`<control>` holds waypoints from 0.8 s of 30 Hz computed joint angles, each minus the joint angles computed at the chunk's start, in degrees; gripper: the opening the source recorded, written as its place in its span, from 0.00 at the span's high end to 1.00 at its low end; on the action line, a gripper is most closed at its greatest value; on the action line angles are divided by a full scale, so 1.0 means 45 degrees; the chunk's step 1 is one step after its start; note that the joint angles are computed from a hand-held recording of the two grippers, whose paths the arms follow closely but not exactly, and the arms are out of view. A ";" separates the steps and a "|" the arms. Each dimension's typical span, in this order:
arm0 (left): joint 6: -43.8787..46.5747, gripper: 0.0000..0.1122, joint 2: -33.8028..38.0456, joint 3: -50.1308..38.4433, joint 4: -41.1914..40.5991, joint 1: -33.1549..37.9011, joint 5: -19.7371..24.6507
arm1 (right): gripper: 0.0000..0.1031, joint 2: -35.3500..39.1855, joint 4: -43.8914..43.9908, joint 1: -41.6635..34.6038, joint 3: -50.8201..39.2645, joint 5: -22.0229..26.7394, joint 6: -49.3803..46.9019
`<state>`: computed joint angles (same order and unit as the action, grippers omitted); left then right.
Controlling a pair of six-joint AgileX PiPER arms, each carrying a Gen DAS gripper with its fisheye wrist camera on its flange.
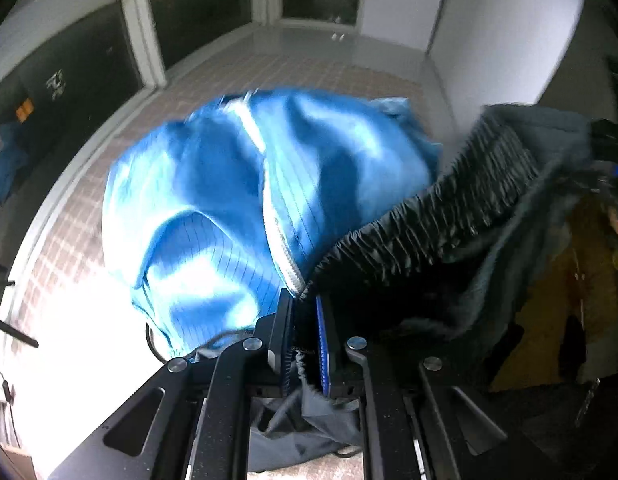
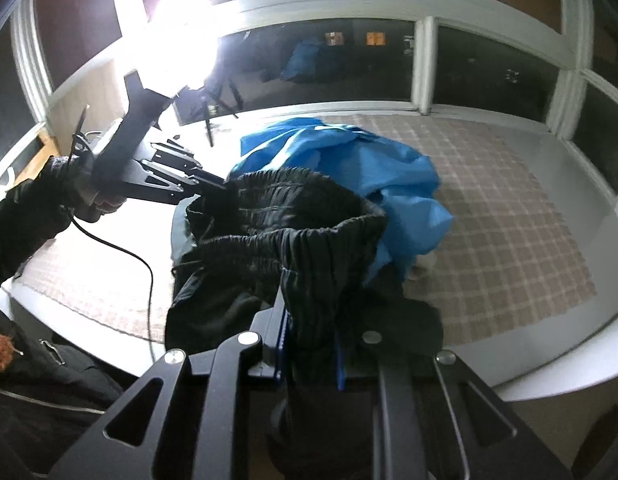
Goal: Fold clothes
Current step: 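Lift the trousers by the waistband with both tools and carry toward the bed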
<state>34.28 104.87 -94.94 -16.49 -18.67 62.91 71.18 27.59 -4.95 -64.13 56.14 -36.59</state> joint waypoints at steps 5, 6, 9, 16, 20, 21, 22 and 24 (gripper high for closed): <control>-0.0317 0.67 0.0844 -0.1046 -0.0988 0.0649 0.1077 | 0.87 -0.1105 0.1619 -0.2908 0.0479 0.1030 -0.1126; -0.0244 0.61 0.0681 -0.1004 -0.1269 0.0805 0.1121 | 0.87 -0.1245 0.2344 -0.3884 0.0541 0.1427 -0.1547; 0.0578 0.55 -0.0447 -0.0179 -0.1651 0.1014 0.0750 | 0.87 -0.1262 0.2777 -0.4791 0.0662 0.1752 -0.1876; 0.1764 0.48 -0.3045 0.2988 -0.0580 0.0326 -0.1559 | 0.87 -0.1579 0.2007 -0.4602 0.1066 0.1078 -0.1771; 0.1612 0.48 -0.2355 0.2694 -0.2643 0.1742 -0.0571 | 0.87 -0.1045 0.1082 -0.4118 0.1346 0.0270 -0.1191; 0.1681 0.48 -0.2817 0.3266 -0.2650 0.1705 -0.0276 | 0.87 -0.0901 0.1055 -0.4044 0.1413 0.0124 -0.1214; 0.1936 0.48 -0.3346 0.4001 -0.2516 0.1434 -0.0418 | 0.87 -0.0784 0.1008 -0.3993 0.1437 0.0002 -0.1213; 0.2681 0.48 -0.3344 0.4717 -0.2124 0.0492 -0.1385 | 0.87 -0.0548 0.0913 -0.3897 0.1475 -0.0234 -0.1209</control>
